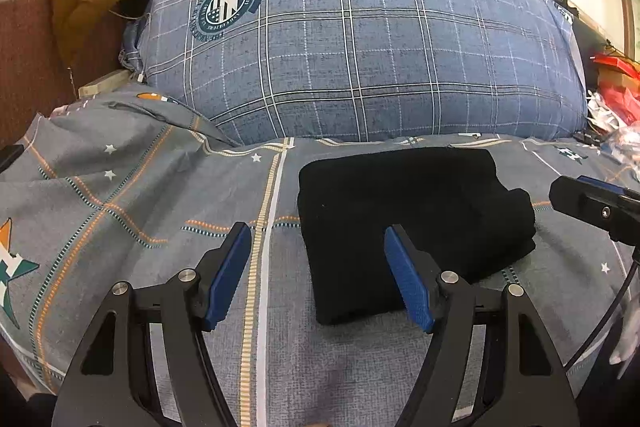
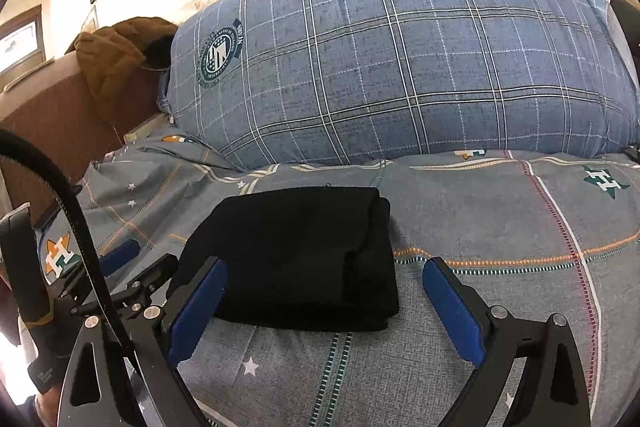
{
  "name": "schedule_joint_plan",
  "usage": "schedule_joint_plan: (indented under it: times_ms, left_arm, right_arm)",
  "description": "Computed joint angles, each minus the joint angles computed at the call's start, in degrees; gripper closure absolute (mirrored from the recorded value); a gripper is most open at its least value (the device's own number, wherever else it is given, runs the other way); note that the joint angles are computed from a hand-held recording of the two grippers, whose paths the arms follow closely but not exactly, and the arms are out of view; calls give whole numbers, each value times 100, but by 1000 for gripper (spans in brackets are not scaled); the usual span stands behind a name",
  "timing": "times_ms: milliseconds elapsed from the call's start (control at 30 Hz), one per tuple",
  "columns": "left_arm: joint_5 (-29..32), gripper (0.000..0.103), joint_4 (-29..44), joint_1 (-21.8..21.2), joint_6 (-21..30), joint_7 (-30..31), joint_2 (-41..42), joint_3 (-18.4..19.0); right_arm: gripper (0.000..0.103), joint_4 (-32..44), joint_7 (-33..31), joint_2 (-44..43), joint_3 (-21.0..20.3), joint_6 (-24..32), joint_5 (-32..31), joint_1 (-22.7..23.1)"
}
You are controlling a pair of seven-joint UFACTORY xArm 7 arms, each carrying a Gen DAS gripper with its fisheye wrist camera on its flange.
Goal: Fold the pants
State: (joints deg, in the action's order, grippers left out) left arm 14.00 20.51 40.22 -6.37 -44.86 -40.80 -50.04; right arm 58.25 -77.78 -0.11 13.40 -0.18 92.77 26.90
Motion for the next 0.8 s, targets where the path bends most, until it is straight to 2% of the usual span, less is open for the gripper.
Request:
schedule_joint_plan:
  times_ms: [133,467,633,800]
  left_arm:
    - [-10,33,-1,-5,3,-5,-2,5]
    - [-15,33,-9,-31,4,-10,-28,-9]
    - [-4,33,-2,-51,34,-26,-21,-9]
    - [20,33,-13,9,-10,-71,-92,-100]
  right_arm:
    - [6,12,37,43,23,23,-14,21]
    - [6,-78,781,143,92,-158,-750,81]
    - [6,-62,641,129,102,-160,-564,72]
    - [6,-87,818,143,89,-120,-776,53]
